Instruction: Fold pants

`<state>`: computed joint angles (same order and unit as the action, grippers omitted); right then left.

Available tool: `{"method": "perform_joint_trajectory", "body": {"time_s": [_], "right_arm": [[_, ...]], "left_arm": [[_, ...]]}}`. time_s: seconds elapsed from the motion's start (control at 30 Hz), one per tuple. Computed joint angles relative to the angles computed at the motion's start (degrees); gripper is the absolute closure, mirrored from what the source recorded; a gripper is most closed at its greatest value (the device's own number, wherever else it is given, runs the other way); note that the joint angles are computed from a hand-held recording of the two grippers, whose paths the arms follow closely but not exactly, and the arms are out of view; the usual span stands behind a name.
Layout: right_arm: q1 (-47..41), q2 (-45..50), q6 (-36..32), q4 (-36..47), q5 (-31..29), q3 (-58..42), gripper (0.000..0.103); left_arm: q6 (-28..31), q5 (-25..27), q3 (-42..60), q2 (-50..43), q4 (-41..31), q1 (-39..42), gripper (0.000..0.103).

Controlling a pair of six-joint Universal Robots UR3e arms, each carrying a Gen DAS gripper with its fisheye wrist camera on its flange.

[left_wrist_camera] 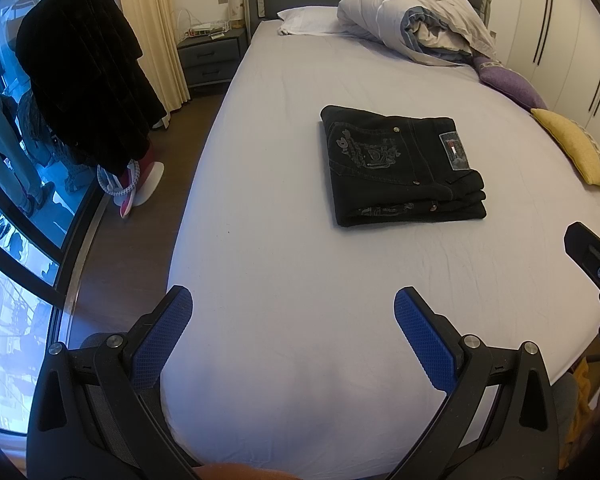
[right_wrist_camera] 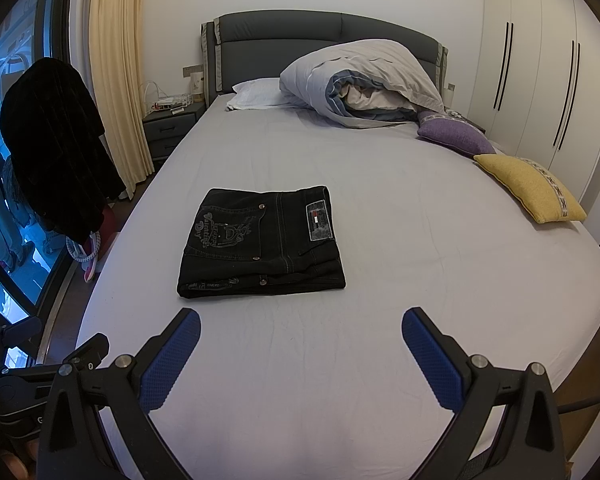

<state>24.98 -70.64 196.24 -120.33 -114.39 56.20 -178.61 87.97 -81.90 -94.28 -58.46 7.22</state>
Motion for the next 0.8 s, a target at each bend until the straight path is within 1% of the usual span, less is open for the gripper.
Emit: {"method": "perform_joint_trajectory", "body": {"time_s": [0.5,0.63,0.7,0.8], "right_arm": [[-0.35,0.30,-0.31,0.74,0.36,-1.03,0.000],[-0.32,0.37,-0.20,0.97,0.32,-1.28,0.000],[-0.46,0.44,-0.39,1.01,0.46,-1.45,0.000],[-0.44,0.45,-0.32,1.21,0.44,-1.52,0.000]], "left_arm": [[0.65,-0.40,-0.39,0.66,-1.16,0.48,0.000],[0.87,-0.14,-1.21,1.20,0.00,0.75,0.000],[1.20,-0.75,-0.62,0.90,-0.56,1.30,0.000],[1.72,1.00,-0.53,0.33,1.16,0.42,0.000]]}}
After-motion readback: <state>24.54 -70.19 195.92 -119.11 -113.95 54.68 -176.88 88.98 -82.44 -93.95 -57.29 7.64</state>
